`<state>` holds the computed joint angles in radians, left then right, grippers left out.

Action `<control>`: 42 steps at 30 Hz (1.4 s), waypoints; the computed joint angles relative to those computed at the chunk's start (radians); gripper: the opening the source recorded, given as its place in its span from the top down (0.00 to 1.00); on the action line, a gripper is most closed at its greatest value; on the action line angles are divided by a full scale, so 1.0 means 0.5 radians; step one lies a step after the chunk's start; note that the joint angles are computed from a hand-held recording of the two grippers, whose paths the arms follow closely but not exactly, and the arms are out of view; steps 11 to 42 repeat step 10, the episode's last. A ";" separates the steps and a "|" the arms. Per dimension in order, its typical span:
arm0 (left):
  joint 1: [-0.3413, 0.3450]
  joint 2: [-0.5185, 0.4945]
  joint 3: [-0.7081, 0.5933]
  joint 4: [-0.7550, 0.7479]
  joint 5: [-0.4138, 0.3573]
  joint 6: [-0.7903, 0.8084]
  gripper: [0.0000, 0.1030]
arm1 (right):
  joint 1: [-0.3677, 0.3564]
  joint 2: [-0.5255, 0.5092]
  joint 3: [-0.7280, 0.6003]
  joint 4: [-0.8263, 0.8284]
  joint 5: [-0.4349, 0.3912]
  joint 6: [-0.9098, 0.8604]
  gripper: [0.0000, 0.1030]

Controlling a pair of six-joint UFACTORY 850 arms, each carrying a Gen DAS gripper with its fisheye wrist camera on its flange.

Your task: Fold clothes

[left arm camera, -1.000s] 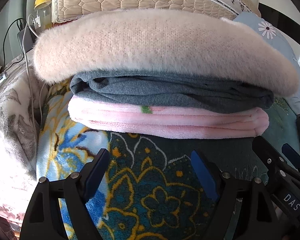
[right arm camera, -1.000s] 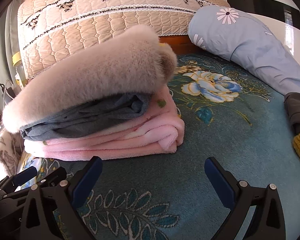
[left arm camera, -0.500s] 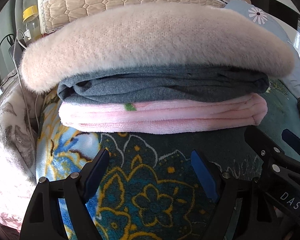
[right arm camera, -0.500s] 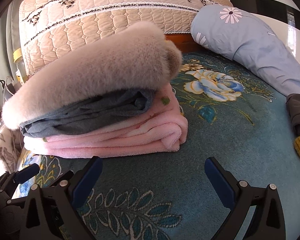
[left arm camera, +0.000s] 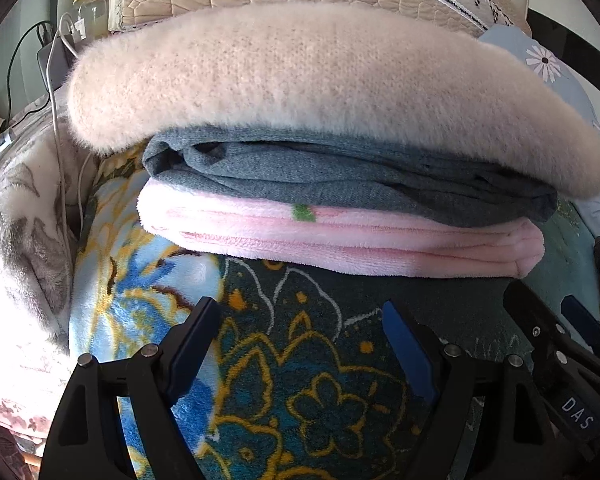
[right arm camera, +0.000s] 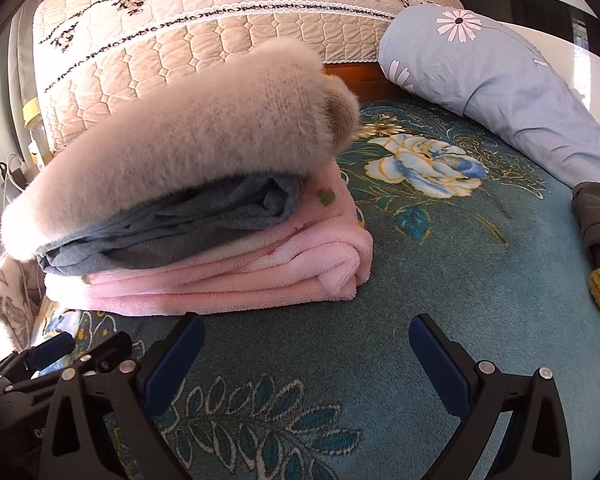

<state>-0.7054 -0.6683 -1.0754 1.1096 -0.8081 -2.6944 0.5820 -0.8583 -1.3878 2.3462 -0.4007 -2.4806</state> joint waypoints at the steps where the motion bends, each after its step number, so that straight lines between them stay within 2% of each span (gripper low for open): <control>1: -0.003 0.001 0.000 -0.004 -0.011 -0.002 0.18 | 0.001 0.000 0.000 0.001 0.002 -0.002 0.00; 9: -0.029 -0.015 -0.048 -0.083 -0.120 0.097 0.18 | 0.006 -0.003 -0.006 0.004 0.019 -0.012 0.00; 42: -0.030 -0.012 -0.048 -0.085 -0.121 0.101 0.18 | 0.007 -0.003 -0.007 0.004 0.021 -0.013 0.00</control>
